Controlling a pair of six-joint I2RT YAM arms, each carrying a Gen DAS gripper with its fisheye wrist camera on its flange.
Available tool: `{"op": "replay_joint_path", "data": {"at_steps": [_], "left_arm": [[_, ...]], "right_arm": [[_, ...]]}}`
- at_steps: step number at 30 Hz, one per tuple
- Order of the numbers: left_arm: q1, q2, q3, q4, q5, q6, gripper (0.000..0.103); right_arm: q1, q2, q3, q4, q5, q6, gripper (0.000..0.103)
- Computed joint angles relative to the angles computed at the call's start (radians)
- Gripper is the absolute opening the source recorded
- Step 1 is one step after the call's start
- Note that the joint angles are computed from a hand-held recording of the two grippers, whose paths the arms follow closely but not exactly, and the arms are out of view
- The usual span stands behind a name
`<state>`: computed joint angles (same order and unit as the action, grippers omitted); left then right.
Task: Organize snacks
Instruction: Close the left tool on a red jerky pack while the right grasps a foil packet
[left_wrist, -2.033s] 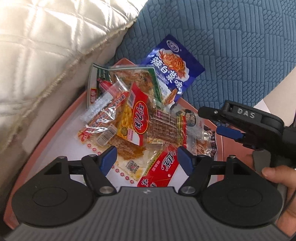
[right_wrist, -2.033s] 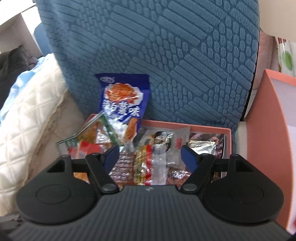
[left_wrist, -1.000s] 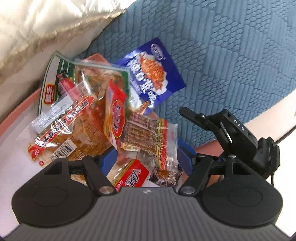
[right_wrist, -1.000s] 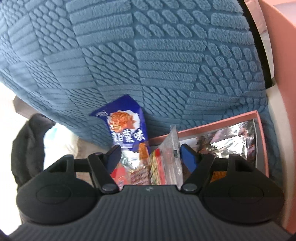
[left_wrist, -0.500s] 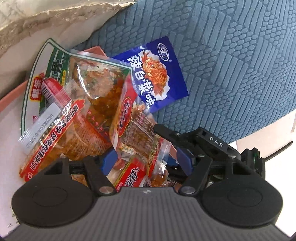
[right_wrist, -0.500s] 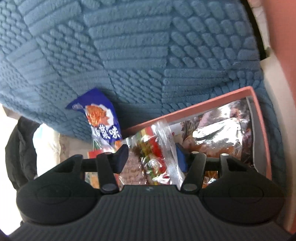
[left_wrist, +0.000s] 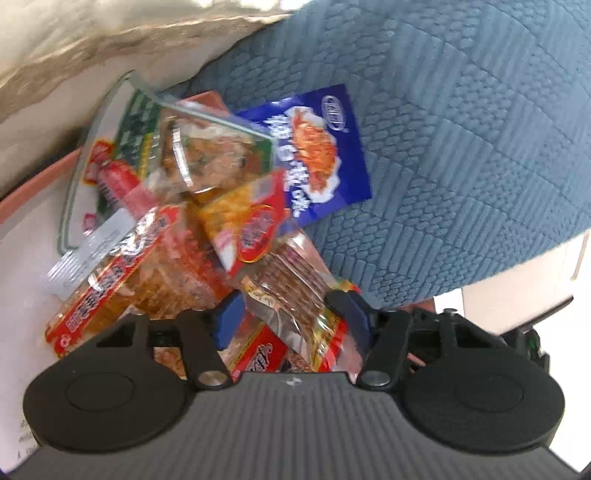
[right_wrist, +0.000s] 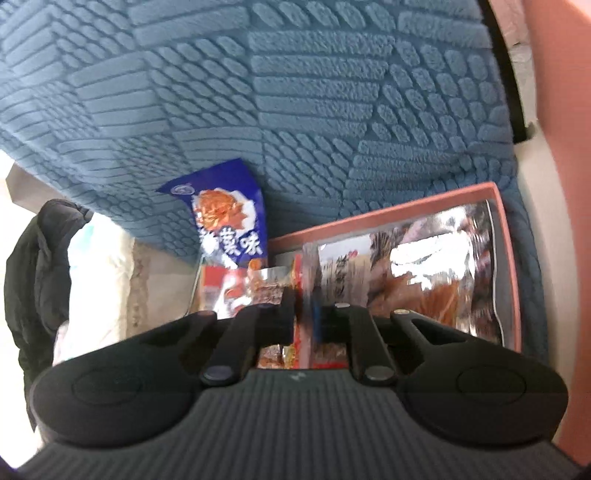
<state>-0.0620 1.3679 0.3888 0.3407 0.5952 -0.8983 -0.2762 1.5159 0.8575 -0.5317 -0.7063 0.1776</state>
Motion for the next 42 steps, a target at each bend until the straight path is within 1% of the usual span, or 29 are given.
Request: {"op": "replay_joint_path", "data": {"at_steps": [1,2,4,5,7,8,9,12,13,17,20,25,27,29,31,35,38,40,41,42], "left_arm": [[0.012,0.005,-0.007,0.008,0.016,-0.012,0.059],[0.024,0.011,-0.013,0.015,0.032,-0.024,0.054],[0.033,0.0,-0.012,-0.017,0.039,0.001,0.045],[0.034,-0.013,-0.012,-0.038,0.045,0.011,0.03],[0.033,-0.06,-0.012,-0.093,0.057,0.025,0.015],[0.033,-0.086,-0.018,-0.105,0.079,0.036,0.007],[0.037,-0.133,-0.027,-0.138,0.089,0.051,0.006],[-0.015,-0.269,-0.007,-0.32,-0.004,0.126,0.003],[-0.025,-0.303,-0.007,-0.357,-0.02,0.139,0.003],[-0.035,-0.421,-0.024,-0.481,-0.04,0.158,0.0],[-0.027,-0.545,-0.024,-0.625,-0.054,0.183,0.0],[0.03,-0.681,-0.008,-0.818,-0.058,0.239,0.0],[0.102,-0.734,-0.009,-0.908,-0.019,0.286,0.0],[0.18,-0.755,-0.011,-0.975,0.027,0.337,0.0],[0.232,-0.765,-0.009,-1.031,0.045,0.376,0.0],[0.291,-0.773,-0.015,-1.107,0.072,0.424,0.0],[0.271,-0.749,-0.018,-1.116,0.065,0.425,0.001],[0.255,-0.741,-0.023,-1.103,0.056,0.411,0.001],[0.23,-0.726,-0.023,-1.087,0.043,0.388,0.005],[0.219,-0.708,-0.024,-1.073,0.044,0.378,0.015]], "right_arm": [[-0.003,-0.022,-0.01,-0.013,0.0,0.003,0.012],[-0.01,-0.038,-0.018,-0.025,-0.003,0.003,0.012],[-0.008,-0.081,-0.042,-0.037,0.002,0.018,0.012],[-0.015,-0.104,-0.054,-0.055,-0.001,0.012,0.012],[-0.038,-0.131,-0.063,-0.096,-0.016,-0.007,0.011],[-0.044,-0.145,-0.066,-0.116,-0.02,-0.013,0.011],[-0.049,-0.162,-0.069,-0.14,-0.022,-0.025,0.011],[-0.056,-0.212,-0.083,-0.204,-0.024,-0.053,0.011],[-0.058,-0.229,-0.091,-0.219,-0.023,-0.062,0.011],[-0.057,-0.307,-0.123,-0.27,-0.019,-0.057,0.011],[-0.068,-0.363,-0.134,-0.319,-0.023,-0.067,0.011],[-0.088,-0.436,-0.159,-0.39,-0.023,-0.093,0.011],[-0.093,-0.468,-0.174,-0.413,-0.022,-0.099,0.011],[-0.104,-0.499,-0.19,-0.445,-0.026,-0.117,0.011],[-0.101,-0.54,-0.211,-0.471,-0.014,-0.122,0.012],[-0.113,-0.61,-0.252,-0.536,0.003,-0.165,0.012],[-0.127,-0.649,-0.281,-0.572,0.009,-0.19,0.012],[-0.138,-0.674,-0.291,-0.591,0.025,-0.199,0.014],[-0.134,-0.686,-0.291,-0.6,0.041,-0.2,0.014],[-0.127,-0.698,-0.289,-0.605,0.054,-0.2,0.014]]}}
